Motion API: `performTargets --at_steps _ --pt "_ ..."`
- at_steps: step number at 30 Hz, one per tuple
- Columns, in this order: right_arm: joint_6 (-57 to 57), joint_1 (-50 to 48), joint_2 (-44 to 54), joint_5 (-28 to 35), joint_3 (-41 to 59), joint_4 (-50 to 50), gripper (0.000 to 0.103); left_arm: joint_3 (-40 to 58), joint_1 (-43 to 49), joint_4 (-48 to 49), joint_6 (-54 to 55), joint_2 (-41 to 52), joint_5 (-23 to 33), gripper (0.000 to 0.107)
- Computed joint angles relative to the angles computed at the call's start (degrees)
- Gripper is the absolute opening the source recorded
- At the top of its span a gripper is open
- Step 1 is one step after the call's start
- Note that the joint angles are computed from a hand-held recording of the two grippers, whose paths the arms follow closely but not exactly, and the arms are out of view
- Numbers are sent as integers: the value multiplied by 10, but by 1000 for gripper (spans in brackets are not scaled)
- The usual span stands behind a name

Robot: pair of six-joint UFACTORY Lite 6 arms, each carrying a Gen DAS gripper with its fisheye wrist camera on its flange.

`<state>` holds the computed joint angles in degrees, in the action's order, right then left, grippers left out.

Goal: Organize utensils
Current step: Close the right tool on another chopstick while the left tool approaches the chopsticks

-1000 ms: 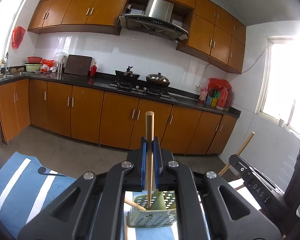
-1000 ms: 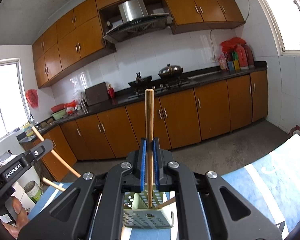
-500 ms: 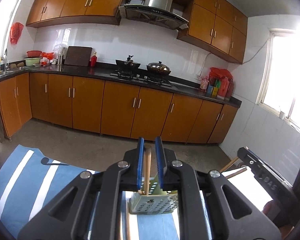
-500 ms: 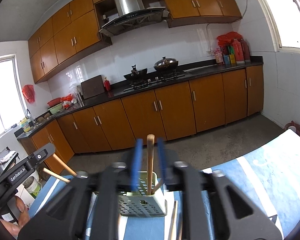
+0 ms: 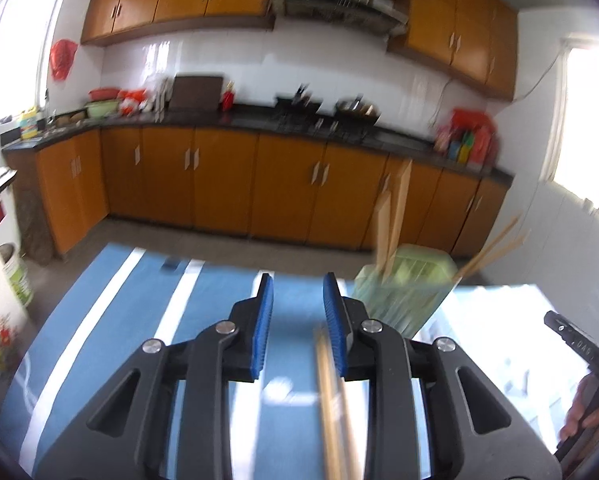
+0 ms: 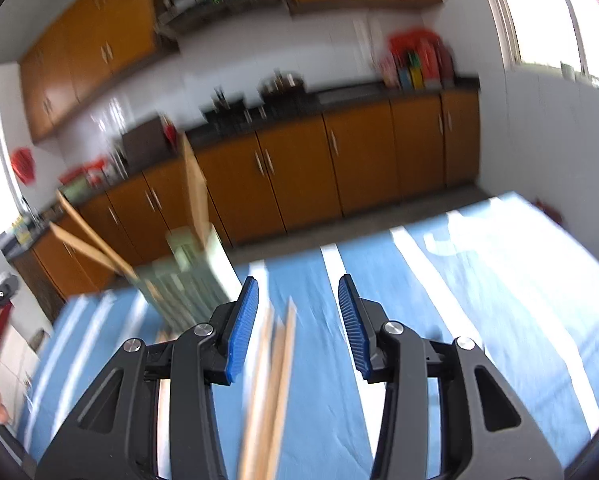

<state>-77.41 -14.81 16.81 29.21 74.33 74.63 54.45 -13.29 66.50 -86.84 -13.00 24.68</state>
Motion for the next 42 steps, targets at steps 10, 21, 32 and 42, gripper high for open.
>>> performTargets --at_steps 10,21,32,42 --pt "21 85 93 -18 -69 -58 18 -173 44 53 -121 32 -125 27" --pt "-31 95 107 -74 -78 -23 8 -159 12 177 -248 92 -160 27" --pt "-6 47 136 -113 -39 -30 7 -125 -24 357 -425 177 -178 20" --pt "-34 51 127 -121 -52 -11 7 -94 -48 270 -338 222 -158 15"
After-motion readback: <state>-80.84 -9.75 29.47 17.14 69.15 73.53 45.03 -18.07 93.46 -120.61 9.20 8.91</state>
